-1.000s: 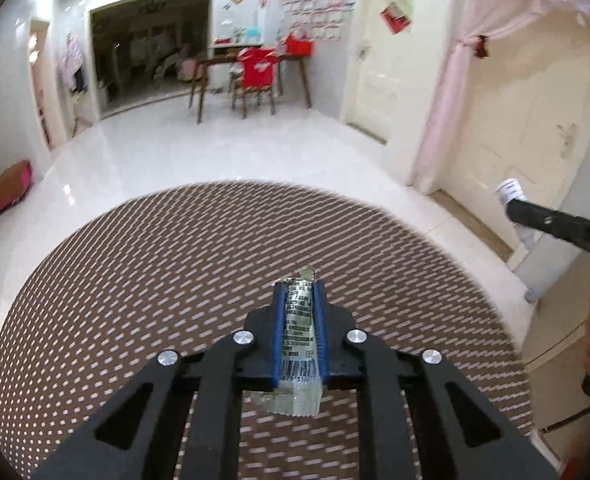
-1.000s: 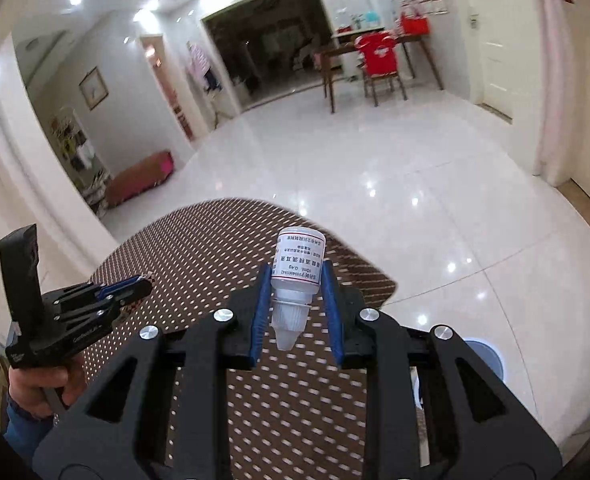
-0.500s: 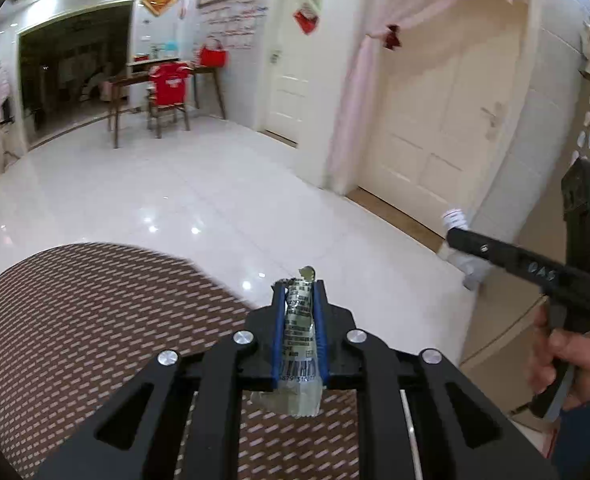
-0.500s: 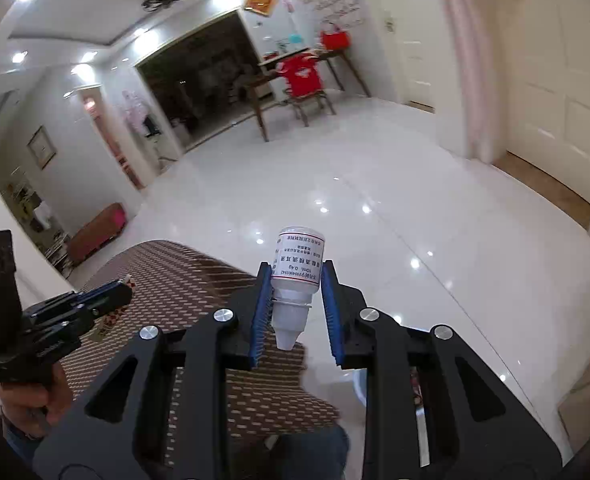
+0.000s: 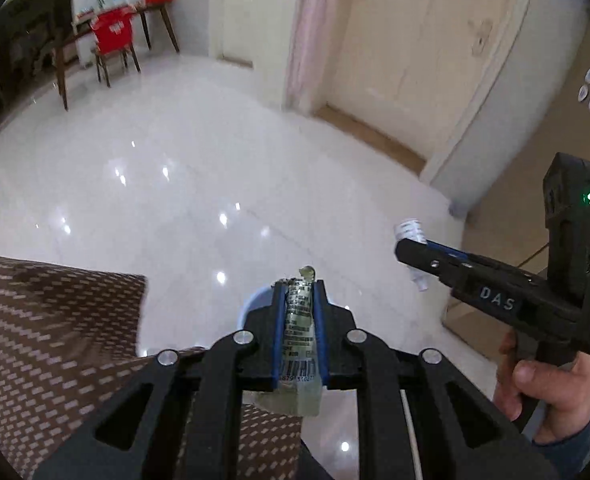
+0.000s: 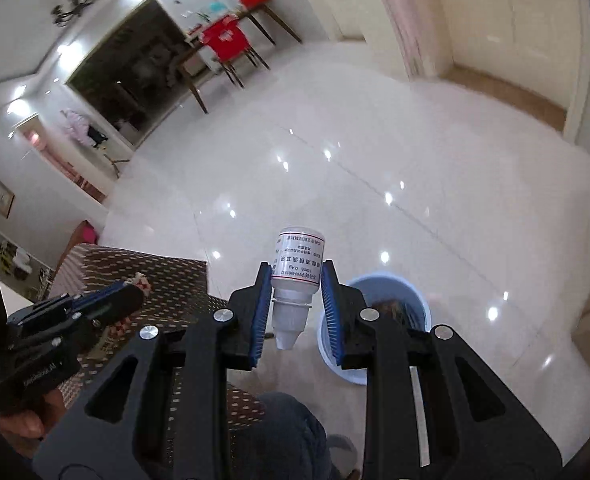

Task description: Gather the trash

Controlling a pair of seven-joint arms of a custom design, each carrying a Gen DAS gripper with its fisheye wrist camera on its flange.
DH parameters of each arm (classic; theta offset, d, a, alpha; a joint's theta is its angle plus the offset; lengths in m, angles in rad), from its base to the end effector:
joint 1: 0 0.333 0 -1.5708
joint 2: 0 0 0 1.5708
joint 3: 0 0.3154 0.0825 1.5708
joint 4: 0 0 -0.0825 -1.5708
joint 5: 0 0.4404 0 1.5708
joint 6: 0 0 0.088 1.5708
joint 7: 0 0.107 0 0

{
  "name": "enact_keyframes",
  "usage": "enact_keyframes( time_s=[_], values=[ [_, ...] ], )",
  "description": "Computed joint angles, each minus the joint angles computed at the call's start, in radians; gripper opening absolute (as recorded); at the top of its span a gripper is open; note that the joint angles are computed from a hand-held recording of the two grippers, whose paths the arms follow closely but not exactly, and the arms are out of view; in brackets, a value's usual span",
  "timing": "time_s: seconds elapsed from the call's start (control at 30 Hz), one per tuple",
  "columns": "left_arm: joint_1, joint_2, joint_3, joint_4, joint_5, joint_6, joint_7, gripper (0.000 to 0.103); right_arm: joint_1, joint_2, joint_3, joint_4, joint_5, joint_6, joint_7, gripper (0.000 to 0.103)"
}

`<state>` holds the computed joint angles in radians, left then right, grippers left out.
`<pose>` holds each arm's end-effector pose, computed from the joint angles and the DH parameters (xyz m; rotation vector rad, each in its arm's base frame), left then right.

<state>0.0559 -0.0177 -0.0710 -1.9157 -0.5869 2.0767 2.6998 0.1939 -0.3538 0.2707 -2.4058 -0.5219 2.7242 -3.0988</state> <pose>0.6283 -0.0379 0.5047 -0.9789 2.8082 -0.8556 0.4650 0.2601 0.4848 -0.9897 2.1917 -0.3555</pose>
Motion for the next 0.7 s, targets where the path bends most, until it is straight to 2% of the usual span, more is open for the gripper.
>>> enact_keyframes(
  time_s=[0.17, 0.2, 0.23, 0.27, 0.3, 0.37, 0.5, 0.6, 0.7],
  values=[
    [-0.019, 0.089, -0.03, 0.046, 0.092, 0.002, -0.081, 0.016, 0.008, 0.047, -0.055, -0.04, 0.082, 0.083, -0.044, 0.027],
    [-0.02, 0.102, -0.034, 0.051, 0.101, 0.002, -0.094, 0.027, 0.004, 0.059, -0.058, -0.053, 0.096, 0.109, -0.039, 0.028],
    [-0.023, 0.11, -0.039, 0.053, 0.115, 0.011, -0.113, 0.038, 0.003, 0.065, -0.065, -0.063, 0.112, 0.129, -0.042, 0.033],
    [-0.023, 0.117, -0.041, 0.055, 0.12, 0.025, -0.123, 0.065, 0.008, 0.073, -0.08, -0.079, 0.144, 0.16, -0.05, 0.054],
    [-0.022, 0.114, -0.043, 0.041, 0.111, 0.067, -0.137, 0.082, 0.001, 0.077, -0.075, -0.085, 0.155, 0.174, -0.045, 0.071],
    [-0.018, 0.105, -0.046, 0.029, 0.095, 0.096, -0.141, 0.085, -0.019, 0.077, -0.059, -0.097, 0.156, 0.192, -0.029, 0.076],
    [-0.01, 0.096, -0.041, 0.029, 0.1, 0.133, -0.15, 0.087, -0.047, 0.029, -0.025, -0.129, 0.15, 0.163, 0.007, 0.097],
    [-0.001, 0.058, -0.035, 0.011, 0.06, 0.145, -0.126, 0.09, -0.056, 0.001, 0.001, -0.124, 0.14, 0.101, 0.049, 0.097],
    [0.006, 0.013, -0.019, -0.006, 0.034, 0.126, -0.093, 0.09, -0.033, -0.031, 0.006, -0.1, 0.142, -0.015, 0.051, 0.097]
  ],
)
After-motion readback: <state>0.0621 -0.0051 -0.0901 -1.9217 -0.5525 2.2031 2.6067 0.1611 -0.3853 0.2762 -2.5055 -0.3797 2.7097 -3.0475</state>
